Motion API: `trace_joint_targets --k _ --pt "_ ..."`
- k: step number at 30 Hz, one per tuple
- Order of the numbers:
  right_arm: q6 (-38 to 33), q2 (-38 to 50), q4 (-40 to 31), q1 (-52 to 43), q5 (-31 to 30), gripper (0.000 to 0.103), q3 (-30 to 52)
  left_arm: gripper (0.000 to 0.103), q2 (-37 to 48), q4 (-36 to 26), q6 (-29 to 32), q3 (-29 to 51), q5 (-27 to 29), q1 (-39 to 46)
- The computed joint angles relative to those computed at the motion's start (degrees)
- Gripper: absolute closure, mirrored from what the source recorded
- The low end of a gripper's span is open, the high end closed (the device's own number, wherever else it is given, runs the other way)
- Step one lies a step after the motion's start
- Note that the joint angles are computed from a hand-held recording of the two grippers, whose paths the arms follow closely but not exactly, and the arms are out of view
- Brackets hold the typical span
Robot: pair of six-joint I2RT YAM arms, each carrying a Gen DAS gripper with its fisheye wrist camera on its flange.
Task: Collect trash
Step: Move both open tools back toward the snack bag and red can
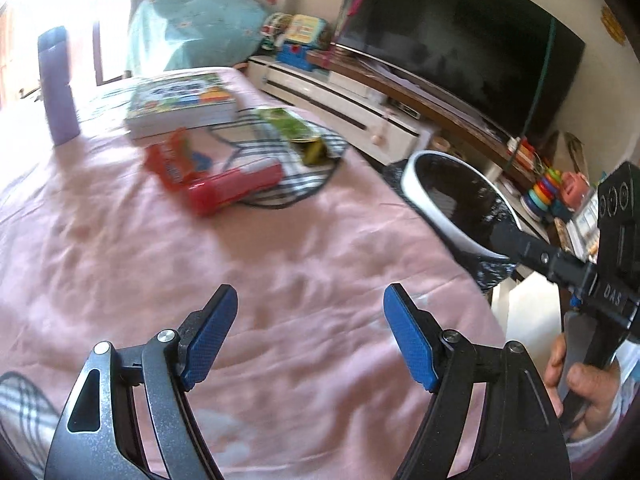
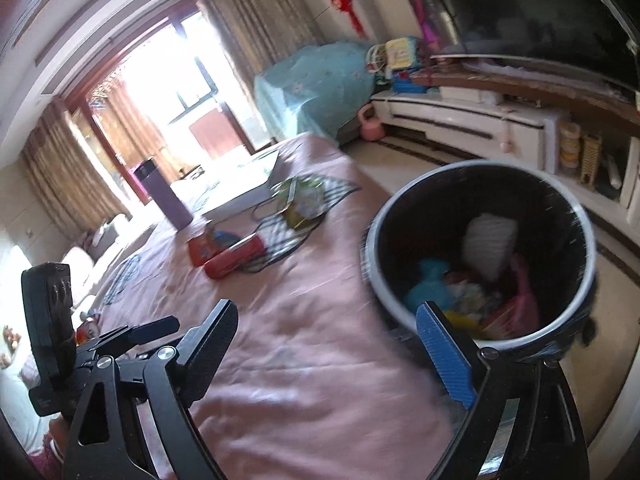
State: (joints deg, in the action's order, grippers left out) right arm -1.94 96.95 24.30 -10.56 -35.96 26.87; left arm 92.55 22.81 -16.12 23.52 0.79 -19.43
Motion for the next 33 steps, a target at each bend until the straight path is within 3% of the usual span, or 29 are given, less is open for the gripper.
trace_joint_targets --k 13,22,33 --pt "7.7 2.9 5.9 14.2 10.5 0.007 -1.9 0.026 -5.1 1.4 5.8 -7.2 7.5 17.5" --pt "11.1 5.5 5.7 19.4 11.7 0.008 1.6 0.026 -3.9 1.4 8.3 -5.8 10.6 24.6" --pt "13.3 11.3 4.1 22.5 13.3 0.030 8.6 0.027 5.3 0.0 6.3 6.0 12.8 25.6"
